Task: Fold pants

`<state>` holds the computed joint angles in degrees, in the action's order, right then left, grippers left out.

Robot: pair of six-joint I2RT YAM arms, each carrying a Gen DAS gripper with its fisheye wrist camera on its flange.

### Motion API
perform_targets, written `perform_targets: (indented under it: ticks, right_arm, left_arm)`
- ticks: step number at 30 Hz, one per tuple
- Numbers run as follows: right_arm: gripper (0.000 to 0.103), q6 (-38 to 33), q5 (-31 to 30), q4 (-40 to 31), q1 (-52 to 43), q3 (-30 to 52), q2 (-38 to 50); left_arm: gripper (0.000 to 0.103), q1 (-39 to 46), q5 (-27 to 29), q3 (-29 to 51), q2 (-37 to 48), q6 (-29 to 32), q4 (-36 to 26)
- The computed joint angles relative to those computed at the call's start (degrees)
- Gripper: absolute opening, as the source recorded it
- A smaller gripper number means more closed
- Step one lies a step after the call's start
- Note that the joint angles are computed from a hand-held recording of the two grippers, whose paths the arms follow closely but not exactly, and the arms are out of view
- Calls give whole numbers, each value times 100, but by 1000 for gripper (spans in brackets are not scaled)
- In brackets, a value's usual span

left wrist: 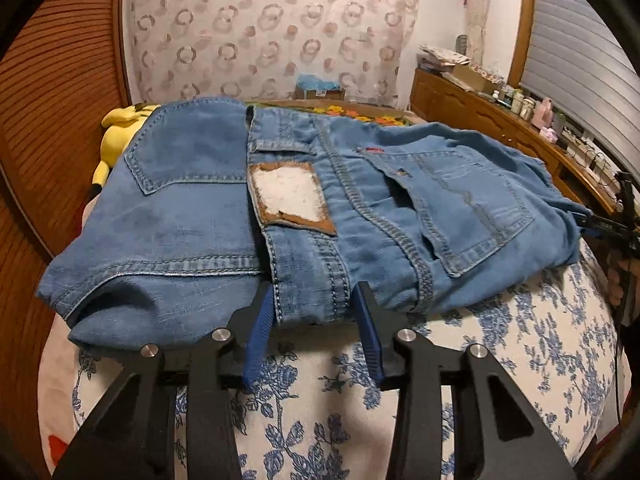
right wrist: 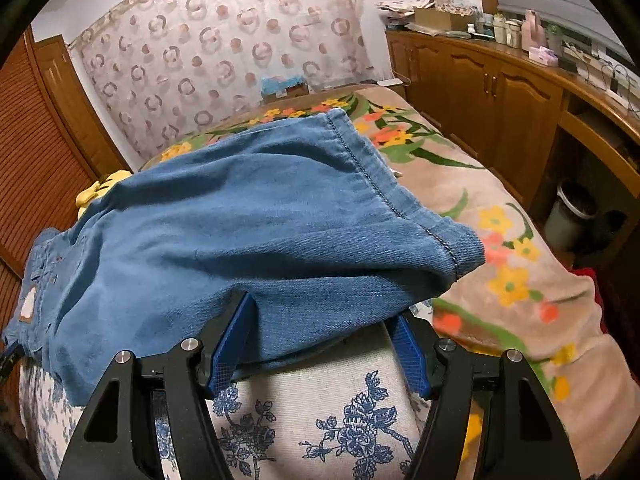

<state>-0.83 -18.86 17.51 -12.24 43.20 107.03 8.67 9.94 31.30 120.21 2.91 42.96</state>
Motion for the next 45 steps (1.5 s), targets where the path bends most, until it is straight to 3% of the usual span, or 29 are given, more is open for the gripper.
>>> perform_targets:
  ticks: [3,5,9,12,19,23,25,32,38,45]
  right_arm:
    - [68,-74,-16,67,-30,-100,-99]
    - [61,-114,-43,61,-62,-107,-142]
    - [39,-225,-41,55,-134,-99,-268]
    - [29,-323,-30,-87,-176,57,-202]
    - [7,-317,-225,-319,-274,350,25]
    - [4,-467,-224,-240,-306,233,-73]
    - [3,-520,-191,-80,-313,64,-218]
    - [3,-727,-132,182,-251,-470,-981]
    - [3,-815,-88,321,-228,-735,-1289]
    - [3,-1221,-592,301,-639,-1343,-1981]
  left_arm:
    - [42,-14,-42,136,139,49,-124]
    - [42,-23,-58,120,168,65,-52]
    - [25,-36,-74,-80,53,45,281]
    - [17,-147,-238,-74,-81,128,114]
    - [13,-131,-170,-244,-328,105,301]
    - [10,-39,-53,-445,-445,28,621]
    - [2,-79,-118,-648,-632,-23,802]
    - [2,-94,-46,-967,-1413,142,539]
    - [2,59,74,-1205,-1696,-64,831]
    - [3,303,384,-1842,-2825,122,684]
